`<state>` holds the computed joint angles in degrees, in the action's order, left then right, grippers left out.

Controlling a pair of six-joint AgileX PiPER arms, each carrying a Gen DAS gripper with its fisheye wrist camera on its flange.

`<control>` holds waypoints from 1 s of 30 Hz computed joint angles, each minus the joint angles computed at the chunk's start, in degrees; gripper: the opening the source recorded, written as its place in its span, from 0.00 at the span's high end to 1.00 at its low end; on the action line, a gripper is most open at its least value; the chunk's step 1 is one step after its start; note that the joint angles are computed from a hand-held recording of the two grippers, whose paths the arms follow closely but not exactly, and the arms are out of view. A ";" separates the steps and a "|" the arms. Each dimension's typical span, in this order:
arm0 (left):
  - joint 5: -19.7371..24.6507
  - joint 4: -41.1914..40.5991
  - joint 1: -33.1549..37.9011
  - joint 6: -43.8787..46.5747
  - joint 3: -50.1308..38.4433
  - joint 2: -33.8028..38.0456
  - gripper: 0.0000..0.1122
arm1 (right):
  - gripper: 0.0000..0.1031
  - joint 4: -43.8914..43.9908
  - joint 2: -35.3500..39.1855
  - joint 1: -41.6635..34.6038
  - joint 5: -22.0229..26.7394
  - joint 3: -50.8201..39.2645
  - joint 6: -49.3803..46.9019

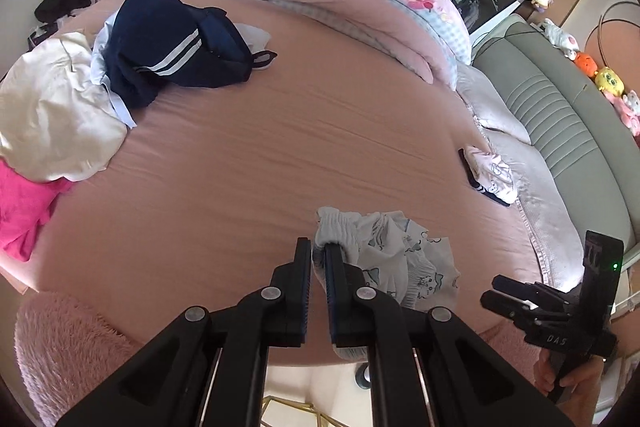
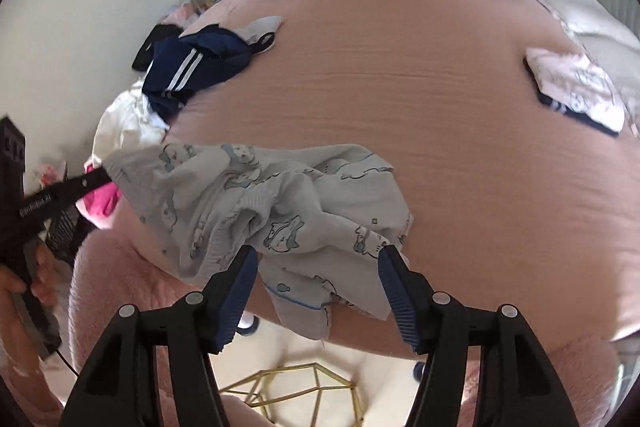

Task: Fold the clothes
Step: 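Lift the pajama pants from the pile and carry them onto open bed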

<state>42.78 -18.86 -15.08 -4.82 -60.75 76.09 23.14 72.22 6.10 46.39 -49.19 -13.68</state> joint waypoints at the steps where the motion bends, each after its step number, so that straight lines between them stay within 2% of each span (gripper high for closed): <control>1: 0.04 -0.34 -0.09 0.27 0.17 -0.46 0.95 | 0.40 1.31 1.35 1.37 0.40 -0.93 -1.77; 3: 0.61 -1.49 -0.23 0.97 0.31 -1.38 0.95 | 0.40 -0.56 5.12 7.06 -0.23 -2.51 -1.00; 5: 1.39 -2.38 -0.38 1.60 0.06 -2.15 0.95 | 0.40 -7.23 9.31 14.07 -2.56 -4.27 3.99; 8: 1.37 -1.18 -0.99 1.23 -0.08 -2.41 0.95 | 0.40 -12.15 15.20 18.98 -5.33 -6.46 7.16; 10: 1.20 -0.40 -0.76 1.67 0.65 -1.62 0.95 | 0.40 -15.57 17.40 18.96 -5.48 -8.33 12.01; 13: 1.13 1.89 0.02 0.86 3.04 0.95 0.95 | 0.40 -15.36 14.44 16.76 -7.84 -7.22 11.33; 17: 1.09 10.48 -1.93 -7.18 5.03 5.98 0.95 | 0.40 -19.43 13.10 16.32 -4.38 -7.99 11.08; 19: 0.74 15.35 -3.75 -11.17 5.32 8.14 0.95 | 0.40 -22.42 13.19 17.34 -2.88 -8.72 12.94; 25: 1.00 20.52 -3.75 -14.20 5.76 13.87 0.92 | 0.40 -33.24 15.63 23.97 -5.35 -7.83 18.71; 28: 0.05 20.29 -2.48 -13.77 6.63 15.06 0.87 | 0.40 -40.49 18.18 26.58 -6.38 -8.88 25.37; 30: -0.88 18.63 -1.42 -11.63 7.38 14.97 0.76 | 0.40 -42.31 19.76 27.21 -7.21 -10.18 27.39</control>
<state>41.90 -0.23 -16.51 -16.45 -53.37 91.06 -19.17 91.99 33.31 39.18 -59.36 13.71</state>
